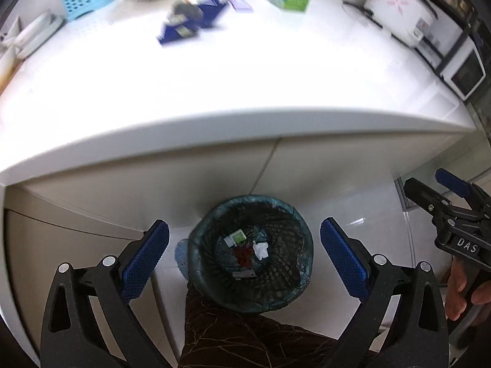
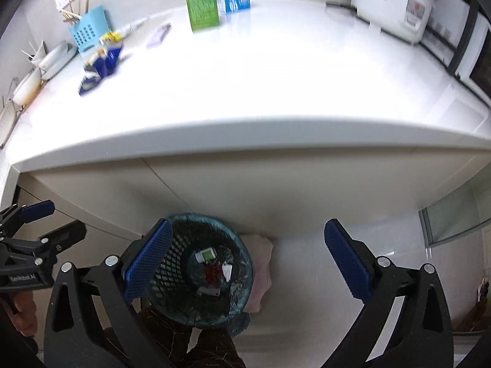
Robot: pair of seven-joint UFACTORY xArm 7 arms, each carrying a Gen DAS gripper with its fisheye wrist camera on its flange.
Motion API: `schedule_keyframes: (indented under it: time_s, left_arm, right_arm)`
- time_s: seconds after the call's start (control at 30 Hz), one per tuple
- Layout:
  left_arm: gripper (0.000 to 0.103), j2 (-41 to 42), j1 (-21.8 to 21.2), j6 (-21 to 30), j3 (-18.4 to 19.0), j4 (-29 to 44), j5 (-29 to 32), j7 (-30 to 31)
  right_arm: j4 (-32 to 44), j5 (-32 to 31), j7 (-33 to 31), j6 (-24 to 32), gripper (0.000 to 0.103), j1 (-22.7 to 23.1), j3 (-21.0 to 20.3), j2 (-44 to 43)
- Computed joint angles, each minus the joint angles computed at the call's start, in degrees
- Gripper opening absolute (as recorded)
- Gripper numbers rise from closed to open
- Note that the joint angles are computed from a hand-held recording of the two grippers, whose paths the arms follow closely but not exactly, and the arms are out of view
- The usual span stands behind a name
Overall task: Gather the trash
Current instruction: 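Raise both tools up over the counter toward the remaining items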
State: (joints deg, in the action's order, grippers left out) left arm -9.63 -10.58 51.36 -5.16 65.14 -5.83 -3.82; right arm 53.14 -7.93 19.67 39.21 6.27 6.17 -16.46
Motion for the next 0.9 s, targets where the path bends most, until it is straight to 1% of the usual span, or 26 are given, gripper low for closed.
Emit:
schedule_keyframes:
  time_s: [0.07, 0.13, 0.2, 0.27, 0.6, 0.73, 0.9]
  left_arm:
    - [0.097, 0.2, 0.5, 2.4, 0.3, 2.6, 1.0, -0.6]
    - [0.097, 0.0, 0.9, 3.4, 0.8, 4.5, 0.2, 0.0]
    - [0.097, 0.2, 1.3, 4.7, 0.8, 7.1, 1.5, -0.6]
    - [0.097, 0.9, 1.8, 6.2, 1.0, 9.7, 1.5, -0.9]
    - [0.097, 5.4, 3.4, 8.1, 1.7, 20.4, 2.8, -1.2]
    - [0.097, 7.6, 4.0, 8.9, 2.1, 24.7, 2.7, -0.8]
    - [0.097, 11.6, 4.9, 11.5, 2.6, 31.6, 2.4, -0.6]
  right_arm:
    - [1.9, 0.2, -0.3, 1.0, 0.095, 0.1, 0.0, 0.0]
    - [3.9, -0.1, -0.2, 1.7, 0.095, 0.1, 0.2, 0.5]
    - [6.0, -0.2, -0.1, 2.3, 0.095, 0.2, 0.4, 1.1]
    - [8.2, -0.4, -0.1, 2.8, 0.095, 0.4, 0.5, 1.8]
    - [19.6, -1.4, -0.1, 4.2, 0.095, 1.5, 0.5, 7.6]
    - [24.5, -4.2, 1.2, 5.5, 0.095, 2.0, 0.8, 10.5]
    - [30.9, -5.2, 1.4, 6.1, 0.095, 3.1, 0.4, 14.4]
